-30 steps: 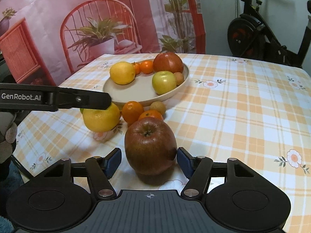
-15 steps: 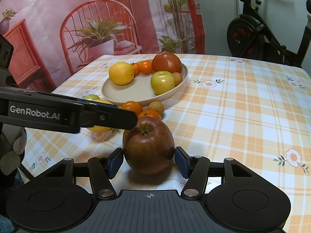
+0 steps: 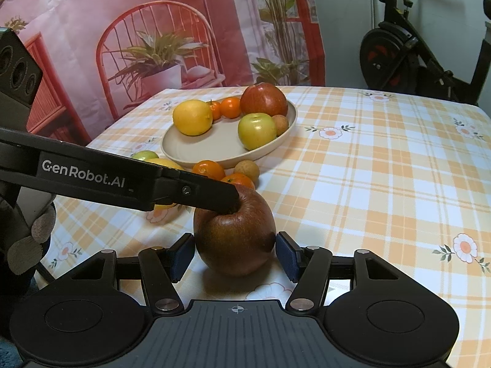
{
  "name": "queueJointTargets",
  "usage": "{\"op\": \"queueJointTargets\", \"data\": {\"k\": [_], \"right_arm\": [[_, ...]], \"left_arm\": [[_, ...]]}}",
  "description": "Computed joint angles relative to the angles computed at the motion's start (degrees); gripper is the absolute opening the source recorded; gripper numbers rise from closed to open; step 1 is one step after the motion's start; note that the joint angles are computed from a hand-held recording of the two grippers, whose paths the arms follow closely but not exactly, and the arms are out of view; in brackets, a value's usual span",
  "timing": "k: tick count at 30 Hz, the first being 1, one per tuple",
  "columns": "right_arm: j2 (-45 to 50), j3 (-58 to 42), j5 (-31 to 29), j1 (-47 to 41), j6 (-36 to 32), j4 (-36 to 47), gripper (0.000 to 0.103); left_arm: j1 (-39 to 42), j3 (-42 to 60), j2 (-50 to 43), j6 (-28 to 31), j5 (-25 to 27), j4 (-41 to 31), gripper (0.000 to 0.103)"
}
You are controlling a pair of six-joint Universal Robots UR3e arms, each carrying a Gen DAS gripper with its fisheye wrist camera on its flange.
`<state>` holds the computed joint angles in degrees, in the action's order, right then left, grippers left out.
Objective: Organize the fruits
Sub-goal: 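Close both grippers on the large red apple from opposite sides, then lift the red apple with both grippers and carry it onto the plate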
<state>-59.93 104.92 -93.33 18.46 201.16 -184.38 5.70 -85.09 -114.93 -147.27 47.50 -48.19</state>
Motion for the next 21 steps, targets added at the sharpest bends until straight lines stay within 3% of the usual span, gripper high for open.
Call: {"op": "queueJointTargets", "data": {"k": [21], "right_arm": [[0.04, 0.93, -0.62, -0.11, -0.32, -3.17, 0.054]], "left_arm": [[0.63, 1.98, -0.66, 0.59, -2.51, -1.90, 0.035]]}}
